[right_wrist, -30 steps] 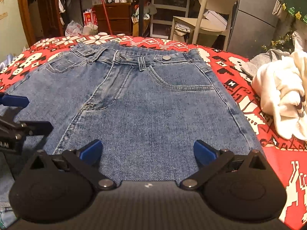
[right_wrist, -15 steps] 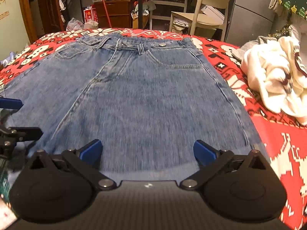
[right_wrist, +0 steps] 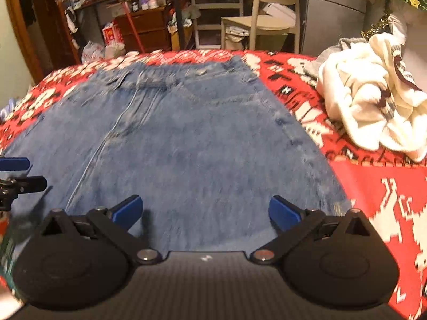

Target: Fold clothes

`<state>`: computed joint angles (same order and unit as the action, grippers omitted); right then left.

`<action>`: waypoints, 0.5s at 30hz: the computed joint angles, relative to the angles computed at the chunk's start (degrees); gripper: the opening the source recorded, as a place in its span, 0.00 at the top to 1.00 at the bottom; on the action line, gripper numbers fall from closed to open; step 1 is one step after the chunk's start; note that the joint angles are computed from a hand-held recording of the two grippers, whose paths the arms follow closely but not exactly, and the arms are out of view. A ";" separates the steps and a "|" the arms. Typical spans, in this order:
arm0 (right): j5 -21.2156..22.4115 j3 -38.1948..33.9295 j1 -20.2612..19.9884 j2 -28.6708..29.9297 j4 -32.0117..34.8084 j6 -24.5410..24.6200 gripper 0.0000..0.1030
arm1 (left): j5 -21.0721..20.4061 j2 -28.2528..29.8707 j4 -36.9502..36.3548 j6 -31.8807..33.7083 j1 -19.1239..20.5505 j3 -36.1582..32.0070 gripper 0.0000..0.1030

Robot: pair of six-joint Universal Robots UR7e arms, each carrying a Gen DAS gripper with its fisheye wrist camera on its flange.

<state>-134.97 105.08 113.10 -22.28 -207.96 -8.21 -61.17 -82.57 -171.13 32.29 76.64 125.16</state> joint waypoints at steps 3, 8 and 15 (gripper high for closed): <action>-1.56 -3.44 -1.08 1.12 1.66 -1.40 0.01 | 0.88 3.41 -0.55 0.43 0.42 -3.39 0.34; -4.55 -8.52 -1.81 4.72 -2.02 -7.66 0.01 | 1.17 7.49 -3.01 2.25 1.16 -6.36 0.17; -1.96 -9.18 -2.93 5.22 -3.75 -6.84 0.01 | -0.21 8.76 -5.91 3.19 1.44 -5.53 0.00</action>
